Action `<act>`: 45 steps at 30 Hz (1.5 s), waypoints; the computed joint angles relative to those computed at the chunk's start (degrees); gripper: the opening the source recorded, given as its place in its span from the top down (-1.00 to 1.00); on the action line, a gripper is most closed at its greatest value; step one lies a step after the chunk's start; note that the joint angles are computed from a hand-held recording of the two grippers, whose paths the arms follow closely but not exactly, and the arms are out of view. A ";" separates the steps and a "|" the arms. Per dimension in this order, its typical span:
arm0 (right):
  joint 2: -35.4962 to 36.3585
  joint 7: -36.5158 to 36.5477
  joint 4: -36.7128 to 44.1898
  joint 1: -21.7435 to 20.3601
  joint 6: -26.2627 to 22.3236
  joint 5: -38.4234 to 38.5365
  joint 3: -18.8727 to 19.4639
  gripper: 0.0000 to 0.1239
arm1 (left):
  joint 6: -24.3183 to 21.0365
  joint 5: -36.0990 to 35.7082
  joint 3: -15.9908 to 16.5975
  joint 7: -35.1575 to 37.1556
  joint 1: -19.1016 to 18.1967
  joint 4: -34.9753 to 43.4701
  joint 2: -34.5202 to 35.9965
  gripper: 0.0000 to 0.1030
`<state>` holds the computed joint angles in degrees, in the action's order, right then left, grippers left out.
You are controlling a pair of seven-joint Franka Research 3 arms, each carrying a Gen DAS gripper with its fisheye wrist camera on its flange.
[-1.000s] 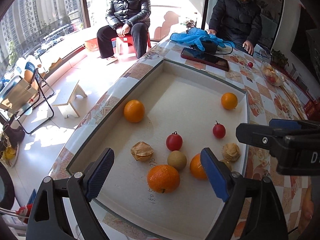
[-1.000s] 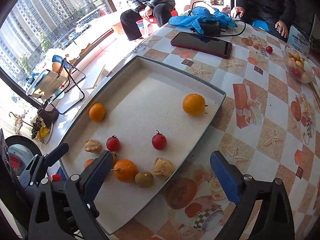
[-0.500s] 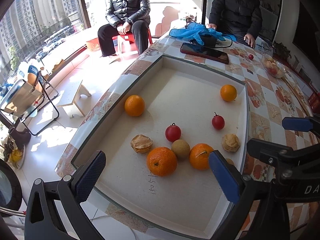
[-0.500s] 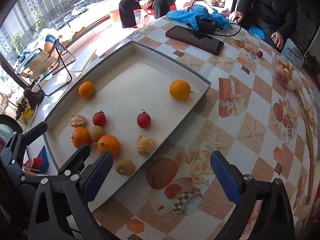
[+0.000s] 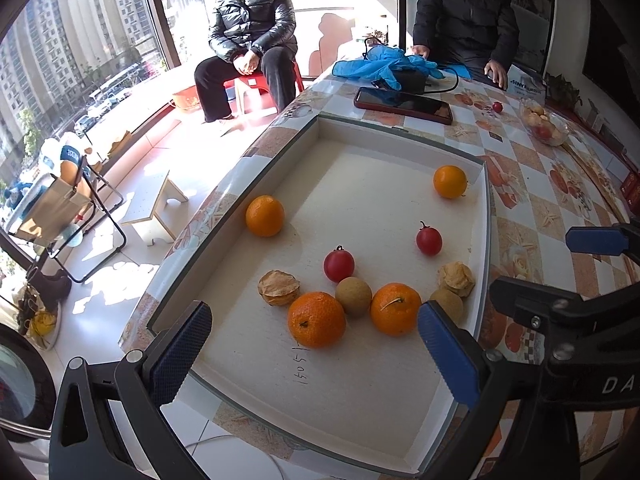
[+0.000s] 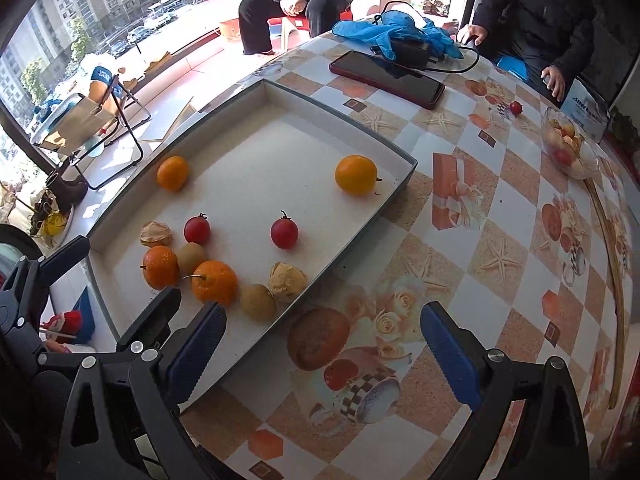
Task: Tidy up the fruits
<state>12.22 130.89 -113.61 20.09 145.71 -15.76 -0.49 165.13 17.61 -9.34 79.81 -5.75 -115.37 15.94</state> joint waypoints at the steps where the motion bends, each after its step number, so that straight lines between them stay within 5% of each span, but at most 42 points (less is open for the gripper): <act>1: 0.00 0.00 0.00 0.00 0.00 0.00 0.00 -0.59 | 0.14 0.49 0.29 -0.41 -0.26 -0.11 -0.10 -0.99; 19: -1.20 1.87 -1.06 0.22 -0.37 -2.54 0.16 -0.59 | 0.23 1.23 0.03 -0.84 -0.08 -0.97 -0.78 -0.99; 25: -1.20 2.48 -1.19 0.24 -0.80 -3.39 0.25 -0.59 | -1.71 -10.61 -5.60 9.52 4.54 -1.36 -0.72 -0.99; 34: -2.71 5.33 -4.03 0.03 1.18 -4.26 0.06 -0.59 | -1.62 -15.32 -4.99 12.72 3.59 -2.85 -2.16 -0.99; 40: -5.93 9.18 -10.57 -1.89 5.05 -4.38 -0.11 -0.59 | -1.80 -29.55 -11.26 25.98 6.63 -4.70 -3.77 -0.99; 45: -9.54 17.73 -18.69 -4.34 9.40 -8.45 -0.91 -0.59 | 4.39 -34.03 -12.58 32.47 2.73 -9.51 -5.82 -0.99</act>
<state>2.68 148.61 -132.29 15.75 155.11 -24.20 -1.41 169.52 -16.43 -21.92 112.28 -3.01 -124.88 10.12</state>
